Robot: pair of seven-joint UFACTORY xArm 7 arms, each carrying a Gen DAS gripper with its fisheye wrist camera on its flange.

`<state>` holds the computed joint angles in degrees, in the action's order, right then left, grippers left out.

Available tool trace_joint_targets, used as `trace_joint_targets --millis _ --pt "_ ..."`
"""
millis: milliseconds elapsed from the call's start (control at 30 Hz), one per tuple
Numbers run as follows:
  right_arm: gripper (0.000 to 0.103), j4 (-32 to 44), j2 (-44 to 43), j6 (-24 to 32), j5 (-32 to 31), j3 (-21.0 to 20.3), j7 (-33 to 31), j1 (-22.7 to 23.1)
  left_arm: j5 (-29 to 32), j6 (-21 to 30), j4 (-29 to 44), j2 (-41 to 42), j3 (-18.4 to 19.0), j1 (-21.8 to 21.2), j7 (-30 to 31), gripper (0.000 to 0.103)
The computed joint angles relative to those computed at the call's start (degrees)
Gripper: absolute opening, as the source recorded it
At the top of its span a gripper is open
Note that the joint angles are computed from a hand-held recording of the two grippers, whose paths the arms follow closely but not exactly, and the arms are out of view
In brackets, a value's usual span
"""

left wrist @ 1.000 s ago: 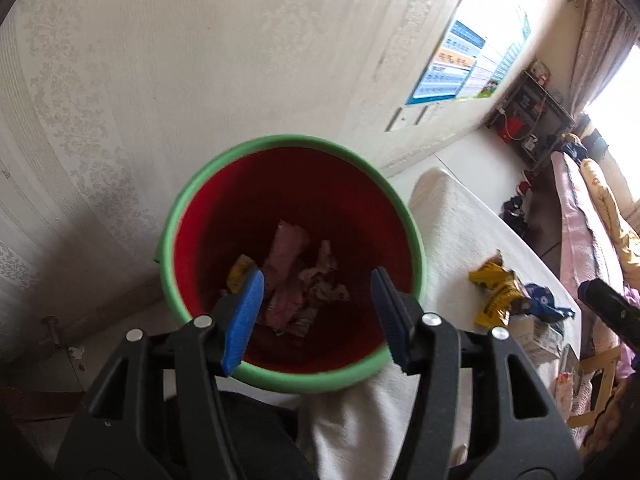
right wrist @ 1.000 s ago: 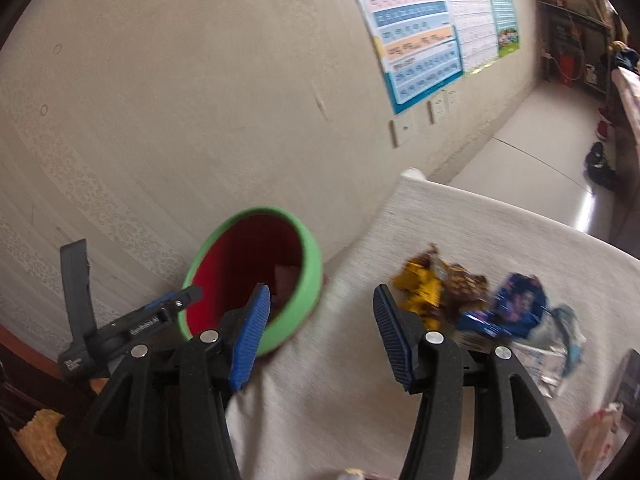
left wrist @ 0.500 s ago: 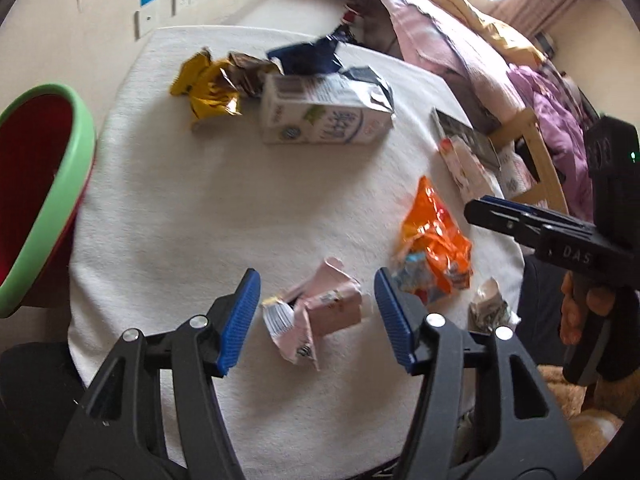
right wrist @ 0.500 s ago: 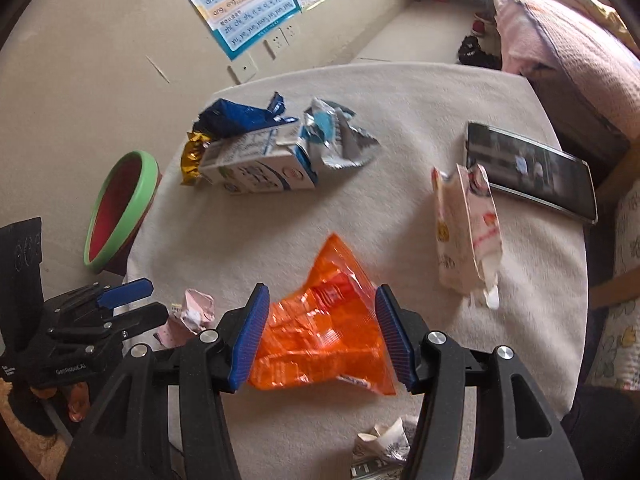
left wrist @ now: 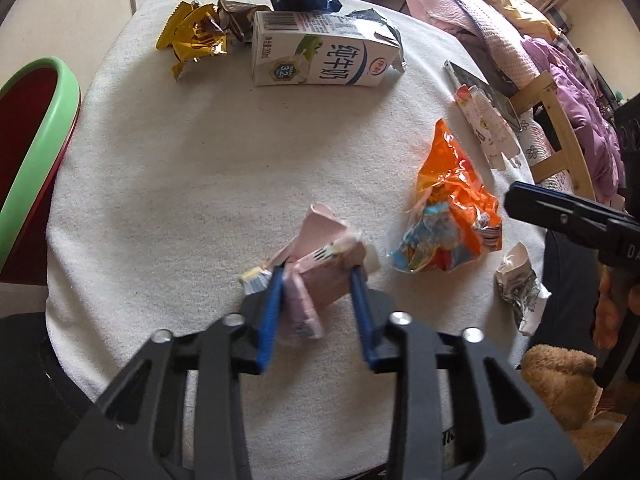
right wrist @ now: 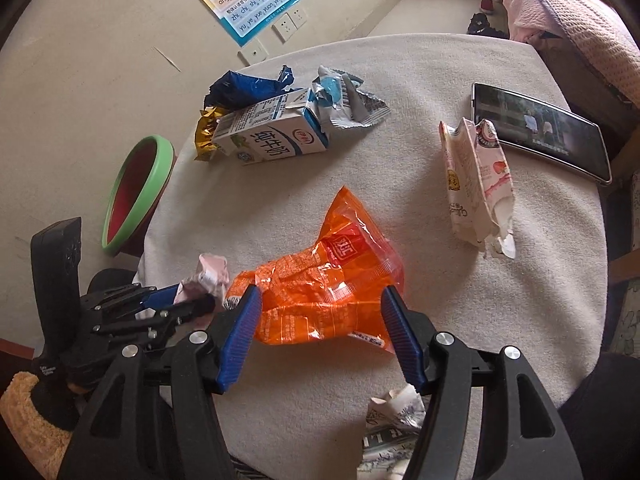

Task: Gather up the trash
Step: 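Grasp a pink-white wrapper with the left gripper while the right grasps white printed paper, then lift the held pink-white wrapper and printed paper toward the red bin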

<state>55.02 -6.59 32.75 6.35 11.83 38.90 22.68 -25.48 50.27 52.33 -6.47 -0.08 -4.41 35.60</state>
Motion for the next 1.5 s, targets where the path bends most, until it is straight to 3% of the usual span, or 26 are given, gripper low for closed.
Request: trace_joint_targets --millis 200,433,500,733,933,1333,1500 --pt "0.062 -1.5 -4.9 12.3 -1.8 0.5 1.1 -0.3 0.0 -1.3 0.1 0.0 0.4 0.7 -2.0 0.022" --pt "0.061 -5.2 -4.5 16.1 5.7 -0.2 -1.2 1.2 0.6 -1.7 -0.2 -0.3 0.3 0.7 -2.5 0.023" --pt "0.054 -5.0 -4.3 15.6 5.9 -0.2 -2.5 1.3 0.7 -1.5 -0.1 -0.2 0.4 0.8 -2.7 0.024" --pt "0.053 -5.2 -5.6 11.6 6.2 0.1 -4.4 1.2 0.2 -1.3 0.3 -0.2 0.9 1.5 -3.5 0.037" --pt "0.054 -3.0 -6.6 5.1 -1.9 1.3 1.2 -1.1 0.1 -1.3 0.3 -0.2 0.9 1.7 -3.9 0.041" --pt "0.054 9.7 6.4 -1.8 -2.0 1.1 -3.3 1.5 0.9 -0.8 -0.4 -0.3 0.6 1.2 -3.4 0.041" --pt "0.054 9.9 7.0 -1.8 -1.3 1.1 -3.5 2.4 0.4 -1.4 -0.5 -0.2 0.6 1.1 -3.1 0.023"
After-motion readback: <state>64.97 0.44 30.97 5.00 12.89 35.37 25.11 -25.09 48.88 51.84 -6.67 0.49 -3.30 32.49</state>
